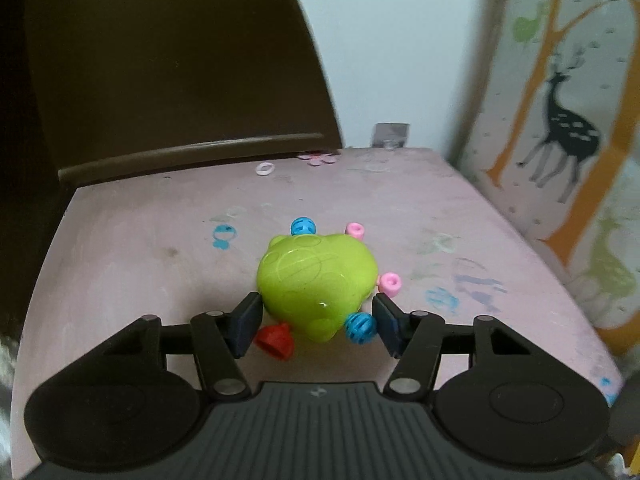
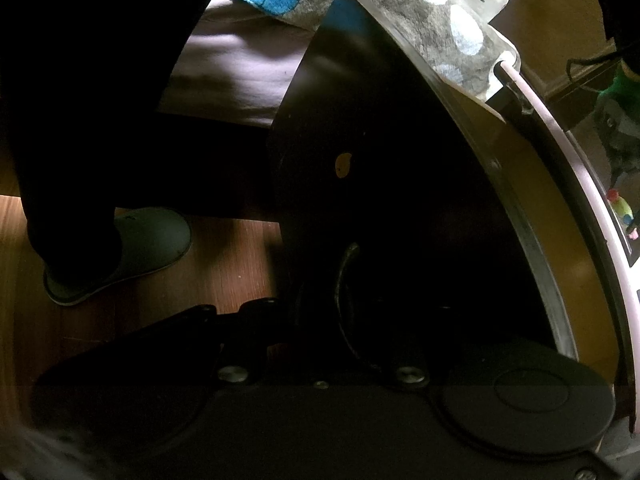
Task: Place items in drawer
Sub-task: 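Close the left gripper on the green beaded toy, then carry the green beaded toy into the drawer and open the left gripper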
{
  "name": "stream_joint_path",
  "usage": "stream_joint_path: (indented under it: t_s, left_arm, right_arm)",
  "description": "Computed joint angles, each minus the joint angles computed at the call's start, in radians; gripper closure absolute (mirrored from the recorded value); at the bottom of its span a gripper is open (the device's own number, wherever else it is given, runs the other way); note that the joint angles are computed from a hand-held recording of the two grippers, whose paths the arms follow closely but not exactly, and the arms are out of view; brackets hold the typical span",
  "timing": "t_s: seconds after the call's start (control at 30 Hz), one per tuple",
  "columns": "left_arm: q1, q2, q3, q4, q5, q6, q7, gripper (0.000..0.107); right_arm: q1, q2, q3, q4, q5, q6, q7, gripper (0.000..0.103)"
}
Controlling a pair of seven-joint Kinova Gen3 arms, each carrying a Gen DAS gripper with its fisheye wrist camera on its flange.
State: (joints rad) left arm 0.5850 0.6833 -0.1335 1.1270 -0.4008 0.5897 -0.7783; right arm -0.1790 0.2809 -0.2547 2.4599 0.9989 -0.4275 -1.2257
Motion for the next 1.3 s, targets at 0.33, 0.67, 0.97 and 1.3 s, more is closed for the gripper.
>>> stream_joint_path:
  t_s: [0.33,0.67,0.97,1.3]
  left_arm:
    - [0.101,-0.12,0.004,0.161,-0.039,-0.047,0.092,0.048]
    - [0.161,-0.231,0.066,0.346,-0.033,-0.106,0.188,0.048]
    - [0.095,-0.189,0.244,0.381,0.13,-0.083,0.021,0.048]
    - [0.093,-0.031,0.254,0.182,0.218,0.114,-0.251,0.048]
  right_arm:
    - [-0.006,0.0,-0.001,0.0,-0.015,0.005,0.012,0.083]
    - [-0.005,0.002,-0.002,0.0,-0.023,0.005,0.023,0.083]
    - [-0.012,-0.002,-0.004,0.005,-0.047,0.01,0.038,0.083]
    - [-0.011,-0.004,-0.007,0.008,-0.052,0.011,0.043,0.083]
